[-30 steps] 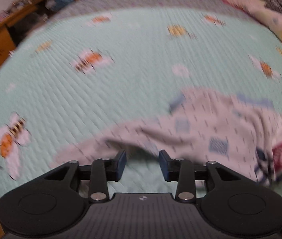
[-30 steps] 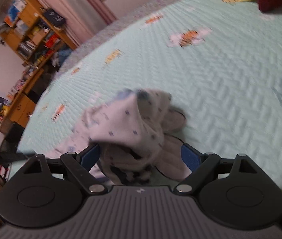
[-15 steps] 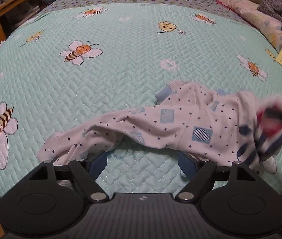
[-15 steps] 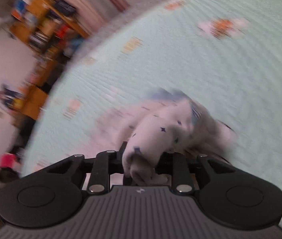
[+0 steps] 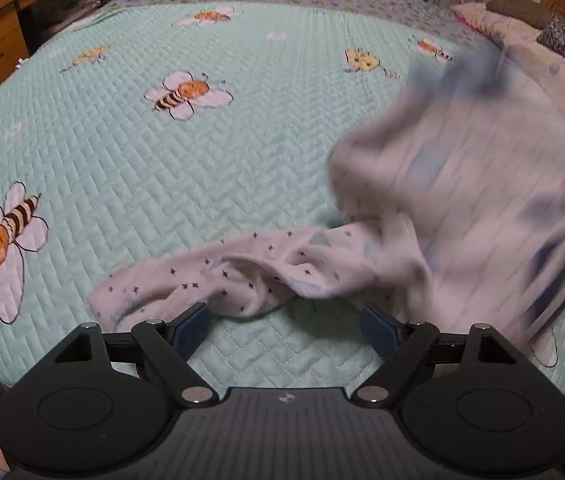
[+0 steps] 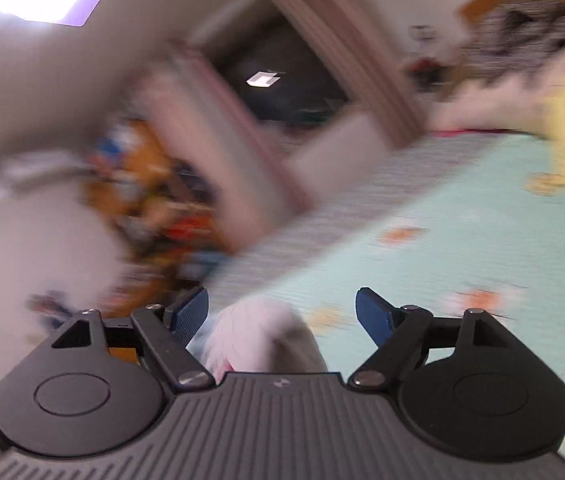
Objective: Fold clothes
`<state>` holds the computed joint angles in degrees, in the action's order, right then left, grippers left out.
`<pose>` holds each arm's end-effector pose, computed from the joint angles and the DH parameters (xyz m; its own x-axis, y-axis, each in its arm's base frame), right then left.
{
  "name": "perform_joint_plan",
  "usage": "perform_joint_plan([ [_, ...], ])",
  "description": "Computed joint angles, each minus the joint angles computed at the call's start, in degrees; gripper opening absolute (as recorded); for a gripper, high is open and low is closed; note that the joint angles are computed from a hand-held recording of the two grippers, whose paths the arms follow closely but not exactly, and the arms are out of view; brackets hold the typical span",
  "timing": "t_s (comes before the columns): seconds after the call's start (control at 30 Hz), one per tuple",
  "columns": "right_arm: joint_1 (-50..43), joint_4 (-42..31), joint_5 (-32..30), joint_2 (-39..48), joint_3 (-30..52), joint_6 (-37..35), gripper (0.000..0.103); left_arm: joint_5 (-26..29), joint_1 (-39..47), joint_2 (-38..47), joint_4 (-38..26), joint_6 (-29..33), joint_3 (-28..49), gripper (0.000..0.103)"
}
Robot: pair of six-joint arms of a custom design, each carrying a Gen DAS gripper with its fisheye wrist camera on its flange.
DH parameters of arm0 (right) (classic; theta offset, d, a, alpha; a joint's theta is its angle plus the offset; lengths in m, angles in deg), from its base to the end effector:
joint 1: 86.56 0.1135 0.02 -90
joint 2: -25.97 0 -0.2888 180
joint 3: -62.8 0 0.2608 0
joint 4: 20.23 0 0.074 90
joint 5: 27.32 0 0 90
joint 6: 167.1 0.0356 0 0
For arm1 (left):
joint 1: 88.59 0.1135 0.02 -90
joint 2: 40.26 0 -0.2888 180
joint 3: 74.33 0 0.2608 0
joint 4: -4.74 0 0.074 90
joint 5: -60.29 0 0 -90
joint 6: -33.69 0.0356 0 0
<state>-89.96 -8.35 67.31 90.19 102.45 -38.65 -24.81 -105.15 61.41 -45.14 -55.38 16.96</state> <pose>0.2378 -0.0170 0.2411 -0.0861 0.6260 -0.7750 0.2442 0.7675 0.5928 0.3722 -0.1139 0.2543 -0.8269 0.2628 -0.4972 0.3381 0.9388 -0.0661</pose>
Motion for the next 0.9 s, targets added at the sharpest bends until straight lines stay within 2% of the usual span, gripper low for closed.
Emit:
perform_joint_plan([
  [0.07,-0.7,-2.7,2.9,-0.5,-3.4,1.3,0.082,-0.4,-0.6,0.2,-0.3,0.3,0.0,0.084],
  [0.27,-5.1,-6.9,-5.9,5.6,-6.2,4.7,0.082,-1.8,-2.4,-0.5,0.2,1.0,-0.9,0.086],
  [0.4,-3.6,-5.0,-11.0,13.1,-3.8,7.7,0.084,-1.3,-3.0,-0.9,0.0,1.2,-1.1,0.086],
  [0.5,-0.5,-6.4,-11.7,20.7,0.8,4.5,0.084,-1.3,-3.0,-1.2,0.0,1.6,-1.2,0.086],
  [0.6,4.7,-8.4,-7.0,27.1,5.0,2.9,0.083,-1.6,-2.9,-1.3,-0.4,1.7,-1.0,0.087],
  [0.67,7.2,-8.9,-5.2,27.5,6.3,2.1,0.064,-1.6,-2.7,-1.3,-0.4,1.8,-1.0,0.087],
  [0.73,7.8,-7.7,-7.3,25.7,6.2,2.4,0.014,-1.5,-2.6,-0.9,-0.6,1.7,-0.9,0.087],
  [0.8,8.4,-6.1,-8.5,22.6,5.9,2.5,0.01,-1.2,-2.6,-0.5,-0.9,1.5,-0.6,0.087],
  [0.83,7.7,-4.6,-10.3,21.2,5.7,3.1,0.003,-1.0,-2.7,-0.4,-1.1,1.5,-0.6,0.087],
  [0.9,5.4,0.2,-14.6,17.8,4.6,5.9,0.003,-1.1,-2.9,-0.7,-1.1,1.7,-0.8,0.087],
])
